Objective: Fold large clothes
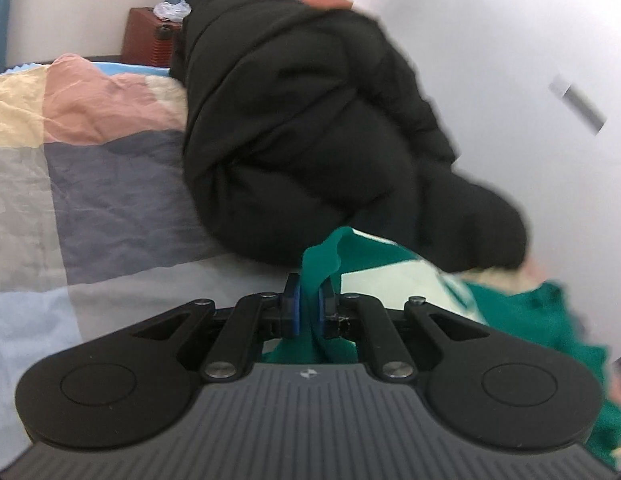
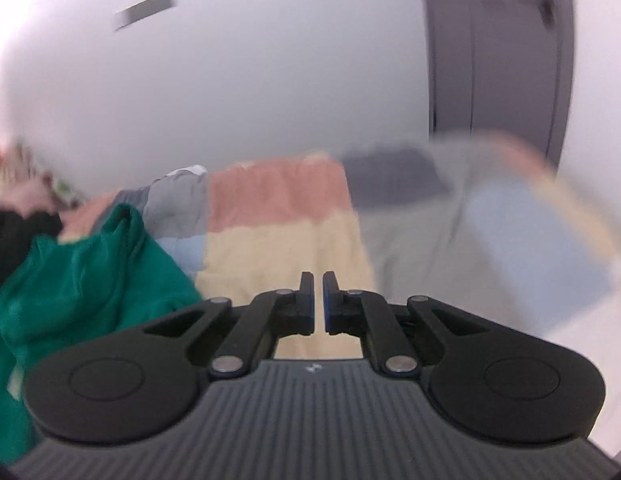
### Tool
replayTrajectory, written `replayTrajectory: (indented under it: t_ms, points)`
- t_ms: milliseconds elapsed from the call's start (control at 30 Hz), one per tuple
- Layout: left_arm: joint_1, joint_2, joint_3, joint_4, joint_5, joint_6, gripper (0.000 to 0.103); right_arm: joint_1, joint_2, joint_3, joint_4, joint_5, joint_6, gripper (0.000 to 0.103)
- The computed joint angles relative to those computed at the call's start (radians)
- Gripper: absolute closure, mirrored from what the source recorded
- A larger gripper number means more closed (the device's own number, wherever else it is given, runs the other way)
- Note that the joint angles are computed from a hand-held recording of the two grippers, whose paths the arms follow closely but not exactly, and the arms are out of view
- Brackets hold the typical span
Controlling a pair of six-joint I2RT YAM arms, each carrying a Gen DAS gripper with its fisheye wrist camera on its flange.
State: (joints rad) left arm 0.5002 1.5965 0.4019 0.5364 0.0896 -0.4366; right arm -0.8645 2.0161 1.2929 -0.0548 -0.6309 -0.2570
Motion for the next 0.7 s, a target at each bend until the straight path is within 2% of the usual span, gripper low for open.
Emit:
replayTrajectory:
  t_ms: [100, 233, 267, 300, 333, 400, 433, 467, 533, 633, 700]
  points:
    - [-0.013, 0.126, 0.064, 0.006, -0.043, 0.042, 0.092, 0.008, 0.054, -0.058, 0.038, 0.008, 0.015, 0.096]
    - [-0.002, 0.208, 0.081, 0.054, -0.038, 0.082, 0.089, 0.032, 0.074, -0.165, 0.041, 0.001, -0.067, 0.094]
    - [-0.009, 0.208, 0.080, 0.059, -0.048, 0.099, 0.085, 0.037, 0.066, -0.180, 0.030, -0.003, -0.085, 0.094]
    - [-0.021, 0.200, 0.080, 0.054, -0.061, 0.109, 0.076, 0.043, 0.050, -0.195, 0.018, -0.005, -0.101, 0.094]
    - [-0.027, 0.178, 0.073, 0.045, -0.058, 0.113, 0.059, 0.045, 0.035, -0.207, 0.010, -0.010, -0.110, 0.093]
    - [-0.038, 0.096, 0.041, 0.022, -0.048, 0.097, 0.041, 0.035, -0.016, -0.251, -0.001, -0.036, -0.128, 0.090]
    - [-0.038, 0.048, 0.008, 0.041, -0.045, 0.087, 0.039, 0.028, -0.042, -0.274, -0.008, -0.049, -0.131, 0.075]
    - [-0.047, -0.008, -0.023, 0.048, -0.045, 0.081, 0.039, 0.028, -0.058, -0.298, -0.002, -0.059, -0.129, 0.051]
    - [-0.058, -0.136, -0.076, 0.025, -0.032, 0.071, 0.037, 0.017, -0.084, -0.333, 0.012, -0.091, -0.159, 0.032]
    - [-0.083, -0.318, -0.145, -0.038, 0.028, 0.060, 0.037, 0.026, -0.111, -0.388, 0.093, -0.042, -0.186, 0.032]
    - [-0.139, -0.450, -0.179, -0.126, 0.036, 0.063, 0.037, 0.030, -0.095, -0.394, 0.132, 0.007, -0.208, 0.031]
